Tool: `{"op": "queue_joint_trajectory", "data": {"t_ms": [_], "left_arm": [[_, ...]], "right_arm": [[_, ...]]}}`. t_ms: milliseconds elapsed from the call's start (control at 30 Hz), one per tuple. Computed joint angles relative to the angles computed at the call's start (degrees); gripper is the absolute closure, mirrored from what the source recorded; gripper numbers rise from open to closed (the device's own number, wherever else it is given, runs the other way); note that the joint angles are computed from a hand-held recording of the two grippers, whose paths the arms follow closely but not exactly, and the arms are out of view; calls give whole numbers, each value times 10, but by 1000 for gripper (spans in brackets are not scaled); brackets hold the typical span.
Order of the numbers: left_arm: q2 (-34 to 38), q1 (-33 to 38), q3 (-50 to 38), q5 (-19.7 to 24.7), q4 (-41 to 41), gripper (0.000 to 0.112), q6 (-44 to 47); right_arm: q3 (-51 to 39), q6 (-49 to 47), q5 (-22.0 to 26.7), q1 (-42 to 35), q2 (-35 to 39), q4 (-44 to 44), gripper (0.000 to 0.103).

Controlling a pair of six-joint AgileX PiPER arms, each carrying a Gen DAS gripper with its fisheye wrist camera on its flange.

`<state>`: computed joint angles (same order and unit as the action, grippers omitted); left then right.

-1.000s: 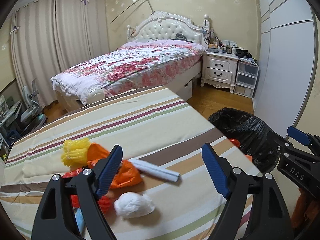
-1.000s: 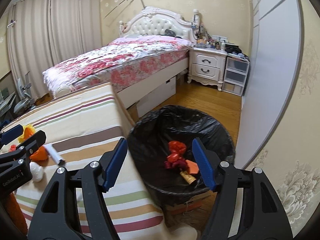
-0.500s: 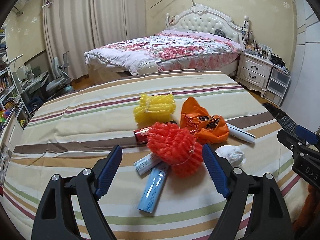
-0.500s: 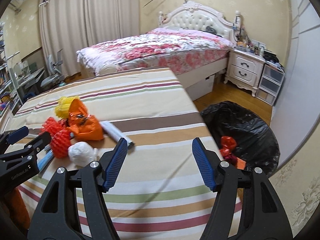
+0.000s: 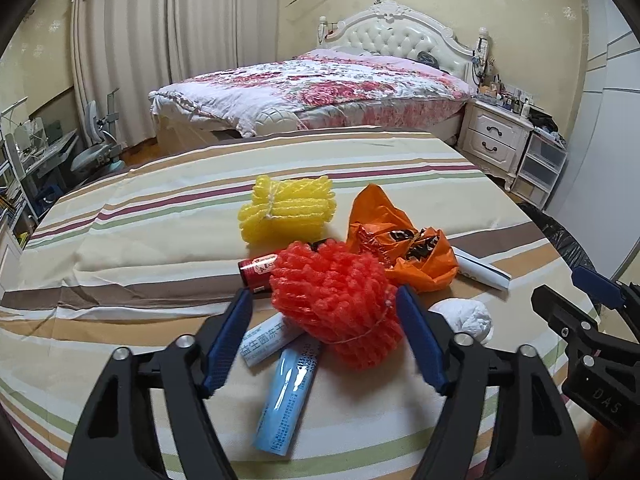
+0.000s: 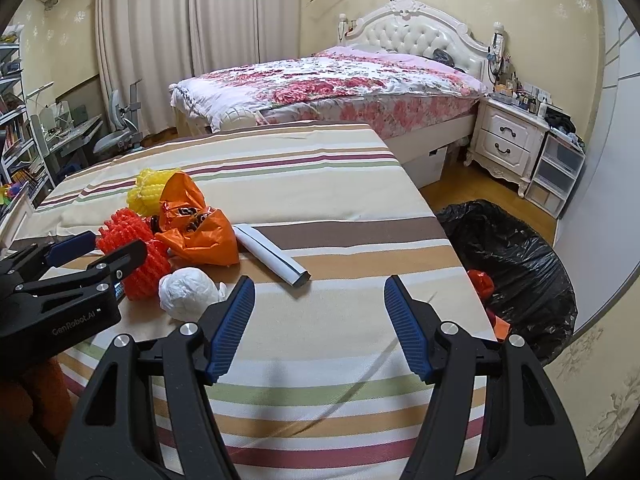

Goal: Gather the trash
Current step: 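Return to the pile and grasp the red mesh ball with the left tool, then lift the red mesh ball with the left tool while the right tool grasps the white plastic bag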

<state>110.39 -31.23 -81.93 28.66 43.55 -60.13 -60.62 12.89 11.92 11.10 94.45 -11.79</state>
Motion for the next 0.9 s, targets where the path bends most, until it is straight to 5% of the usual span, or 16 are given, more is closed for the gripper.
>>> {"op": "queue_joint_trajectory", "data": {"t_ms": [100, 267, 367, 900], "left_arm": [[-10, 1, 17, -36, -11, 75, 24], [-26, 5, 37, -67, -20, 88, 37], [-37, 16, 48, -84, -49, 89, 55], [-160, 41, 171, -86, 100, 89, -101]], "right_arm": [[-2, -2, 0, 1, 3, 2, 37], [-4, 0, -1, 5, 5, 0, 37], [-3, 13, -2, 11, 4, -14, 37], [-15, -40, 12, 63, 7, 40, 34]]}}
